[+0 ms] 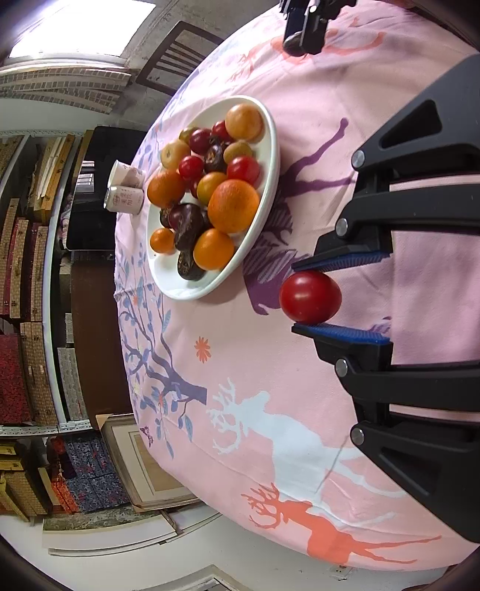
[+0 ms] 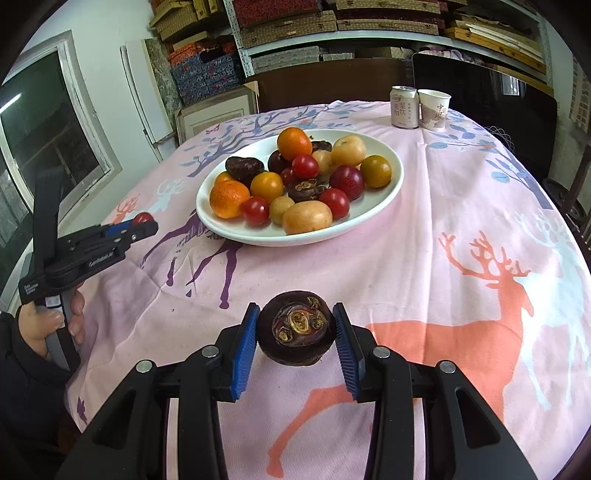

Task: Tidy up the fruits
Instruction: 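Carry the dark brown fruit and red tomato over the plate and open both grippers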

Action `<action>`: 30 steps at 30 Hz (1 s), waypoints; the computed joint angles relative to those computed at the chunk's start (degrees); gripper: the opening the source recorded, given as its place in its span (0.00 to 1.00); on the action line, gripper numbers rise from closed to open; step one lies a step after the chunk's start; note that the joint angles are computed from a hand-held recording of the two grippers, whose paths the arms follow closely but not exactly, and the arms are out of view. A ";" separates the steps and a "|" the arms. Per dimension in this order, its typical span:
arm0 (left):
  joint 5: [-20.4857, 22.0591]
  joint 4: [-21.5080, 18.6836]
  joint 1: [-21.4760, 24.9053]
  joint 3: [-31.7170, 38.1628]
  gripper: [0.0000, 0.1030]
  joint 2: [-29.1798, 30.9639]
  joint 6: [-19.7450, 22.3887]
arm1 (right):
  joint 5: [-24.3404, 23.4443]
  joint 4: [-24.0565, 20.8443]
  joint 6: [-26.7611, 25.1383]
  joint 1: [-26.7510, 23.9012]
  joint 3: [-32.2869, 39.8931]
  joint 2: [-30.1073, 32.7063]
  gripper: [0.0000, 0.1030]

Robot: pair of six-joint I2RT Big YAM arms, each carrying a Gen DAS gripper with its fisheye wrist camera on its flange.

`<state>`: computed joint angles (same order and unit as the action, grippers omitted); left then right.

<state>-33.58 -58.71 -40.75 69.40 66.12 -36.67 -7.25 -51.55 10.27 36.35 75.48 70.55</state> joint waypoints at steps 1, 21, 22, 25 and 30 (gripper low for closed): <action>-0.62 -0.28 -0.85 0.02 0.26 -0.31 -0.39 | -0.38 0.16 -0.02 -0.36 -0.31 -0.48 0.39; -1.50 -0.69 -2.49 17.96 0.26 10.19 6.69 | -6.71 2.19 -4.65 -8.13 10.66 2.31 0.40; -0.53 -0.51 -1.34 19.07 0.26 11.15 7.20 | -7.03 2.41 -4.75 -8.00 12.42 3.90 0.40; 2.84 -0.18 2.35 22.59 0.26 14.78 7.85 | -7.88 1.44 -4.82 -7.48 17.59 9.00 0.40; 7.48 0.14 7.97 26.05 0.26 20.37 7.08 | -8.59 -1.63 -4.73 -6.35 25.60 18.22 0.40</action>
